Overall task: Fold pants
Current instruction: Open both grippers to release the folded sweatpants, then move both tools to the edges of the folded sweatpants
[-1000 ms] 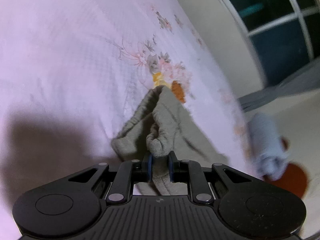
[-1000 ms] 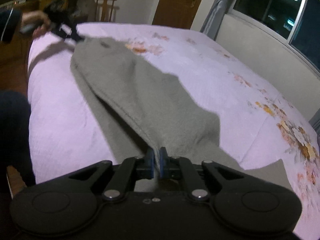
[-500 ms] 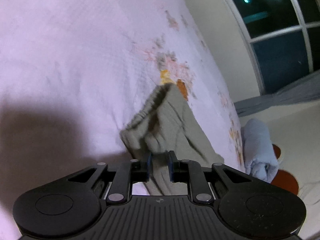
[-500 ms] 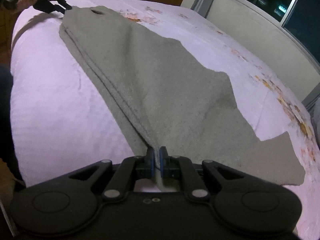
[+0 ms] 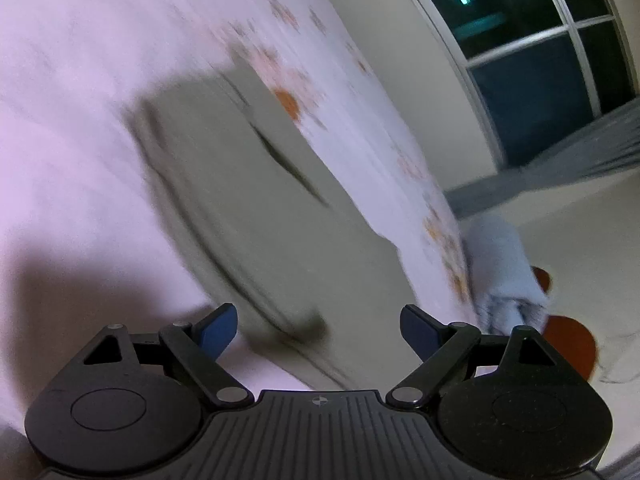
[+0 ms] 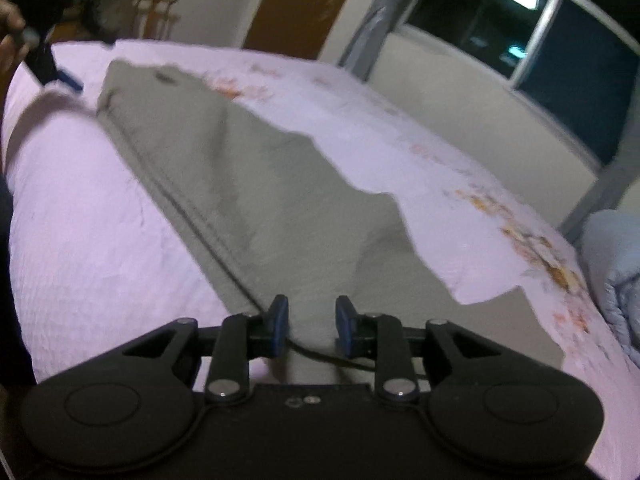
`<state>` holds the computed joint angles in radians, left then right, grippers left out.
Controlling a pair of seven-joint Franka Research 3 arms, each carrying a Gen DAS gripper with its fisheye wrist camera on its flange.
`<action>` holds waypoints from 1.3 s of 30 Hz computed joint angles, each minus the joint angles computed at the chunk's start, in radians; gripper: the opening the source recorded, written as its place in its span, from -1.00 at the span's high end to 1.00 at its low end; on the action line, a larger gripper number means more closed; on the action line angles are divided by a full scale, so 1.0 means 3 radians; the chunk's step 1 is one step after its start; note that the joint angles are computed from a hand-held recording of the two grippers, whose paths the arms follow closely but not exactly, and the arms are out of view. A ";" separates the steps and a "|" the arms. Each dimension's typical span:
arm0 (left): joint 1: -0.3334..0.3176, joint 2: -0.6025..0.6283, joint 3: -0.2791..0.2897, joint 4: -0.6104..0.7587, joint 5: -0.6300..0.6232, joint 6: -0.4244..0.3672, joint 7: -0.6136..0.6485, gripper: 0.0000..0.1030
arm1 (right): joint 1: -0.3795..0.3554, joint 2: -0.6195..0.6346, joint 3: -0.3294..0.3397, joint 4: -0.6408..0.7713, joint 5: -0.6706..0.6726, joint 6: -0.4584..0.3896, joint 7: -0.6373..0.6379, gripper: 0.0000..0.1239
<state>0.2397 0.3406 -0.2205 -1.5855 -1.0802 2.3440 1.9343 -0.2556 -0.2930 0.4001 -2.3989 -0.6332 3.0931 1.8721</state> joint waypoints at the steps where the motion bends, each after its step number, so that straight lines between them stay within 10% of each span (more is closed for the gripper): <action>1: -0.0035 -0.0014 -0.0019 -0.0017 -0.0002 0.0048 -0.0014 -0.70 | -0.0083 -0.0089 0.0047 -0.0058 -0.0018 0.0040 0.0130 0.70; 12: -0.0327 0.0054 -0.0084 0.0118 0.0273 0.0336 -0.0066 -0.70 | -0.0961 -0.0130 0.0184 0.0219 0.0874 0.0051 0.0913 0.12; 18: -0.0484 0.0290 -0.0027 0.0353 0.0964 0.0875 -0.0346 -0.71 | -0.1463 0.0734 0.0461 0.1239 0.0133 -0.0367 0.1603 0.19; 24: -0.1055 0.0495 0.0561 0.0585 0.2749 0.1200 -0.1079 -0.71 | -0.1065 0.1622 0.0301 0.2131 -0.0460 -0.0971 0.1882 0.38; 29: -0.0993 0.0603 0.0243 0.0655 0.3041 0.1347 -0.0818 -0.71 | -0.0629 0.2150 0.0056 0.2766 -0.0635 -0.1446 0.1724 0.41; 34: -0.1288 0.0687 0.0482 0.0714 0.3768 0.1515 -0.1345 -0.71 | -0.0232 0.2664 -0.0186 0.3569 -0.0457 -0.2270 0.1506 0.63; 39: -0.1179 0.0721 0.0308 0.0743 0.4034 0.1245 -0.1412 -0.85 | -0.0051 0.2862 -0.0354 0.3860 -0.0209 -0.2579 0.1243 0.78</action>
<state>-0.1139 0.5570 -0.1282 -1.3626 0.1301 2.7177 1.5106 -0.2708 0.5656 0.2940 -1.2407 -0.6960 2.3195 2.2449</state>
